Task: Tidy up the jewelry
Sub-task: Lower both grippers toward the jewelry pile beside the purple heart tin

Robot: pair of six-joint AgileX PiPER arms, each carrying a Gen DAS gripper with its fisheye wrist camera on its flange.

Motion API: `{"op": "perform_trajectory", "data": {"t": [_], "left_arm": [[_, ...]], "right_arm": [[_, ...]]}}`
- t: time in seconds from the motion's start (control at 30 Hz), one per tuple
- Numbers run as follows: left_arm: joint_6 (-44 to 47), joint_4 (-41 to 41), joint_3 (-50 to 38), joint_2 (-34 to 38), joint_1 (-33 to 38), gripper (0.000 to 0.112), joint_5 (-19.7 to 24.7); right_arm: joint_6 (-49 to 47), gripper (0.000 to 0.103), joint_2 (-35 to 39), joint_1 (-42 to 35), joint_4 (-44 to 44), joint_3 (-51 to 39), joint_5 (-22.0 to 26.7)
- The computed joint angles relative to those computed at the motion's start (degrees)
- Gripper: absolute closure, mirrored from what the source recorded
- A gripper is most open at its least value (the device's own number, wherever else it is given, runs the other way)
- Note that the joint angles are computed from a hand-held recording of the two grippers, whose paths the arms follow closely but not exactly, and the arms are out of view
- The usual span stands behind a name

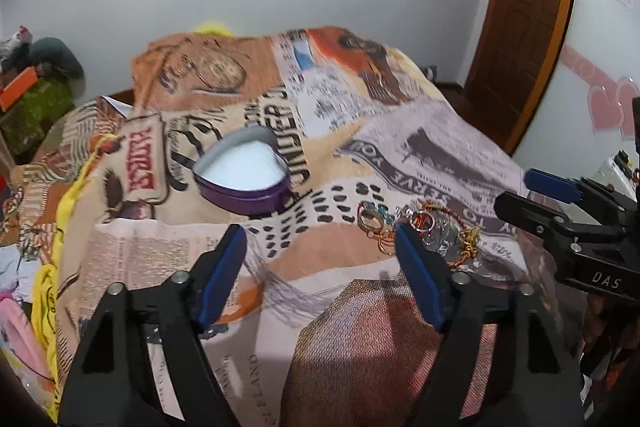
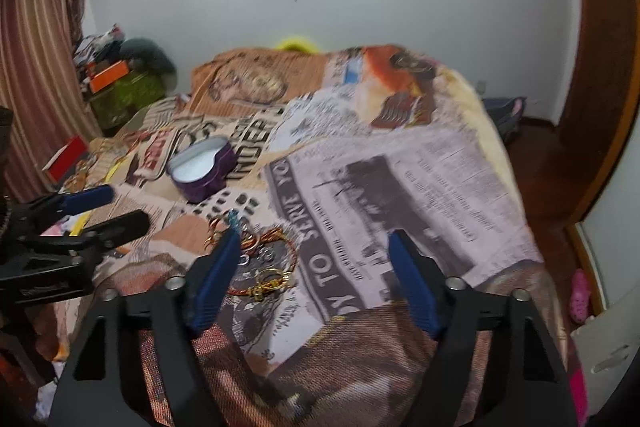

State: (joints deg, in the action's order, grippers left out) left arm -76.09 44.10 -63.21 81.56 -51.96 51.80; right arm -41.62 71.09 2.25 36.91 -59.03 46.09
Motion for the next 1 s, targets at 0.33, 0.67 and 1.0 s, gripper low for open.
{"op": "perform_trajectory", "data": {"t": [0.33,0.67,1.0], "left_arm": [[15.91,-13.24,-1.61,2.53,8.81,0.075,-9.94],[24.27,-20.72,-1.85,3.38,12.77,0.08,-12.64],[33.76,-27.88,-4.57,6.3,14.21,0.08,-13.35]], "right_arm": [[-2.98,0.067,8.62,2.0,2.89,-7.69,8.0],[-1.13,0.084,16.58,6.37,-0.96,-14.92,12.42],[-1.07,0.092,18.26,6.68,-1.95,-15.99,13.5]]}}
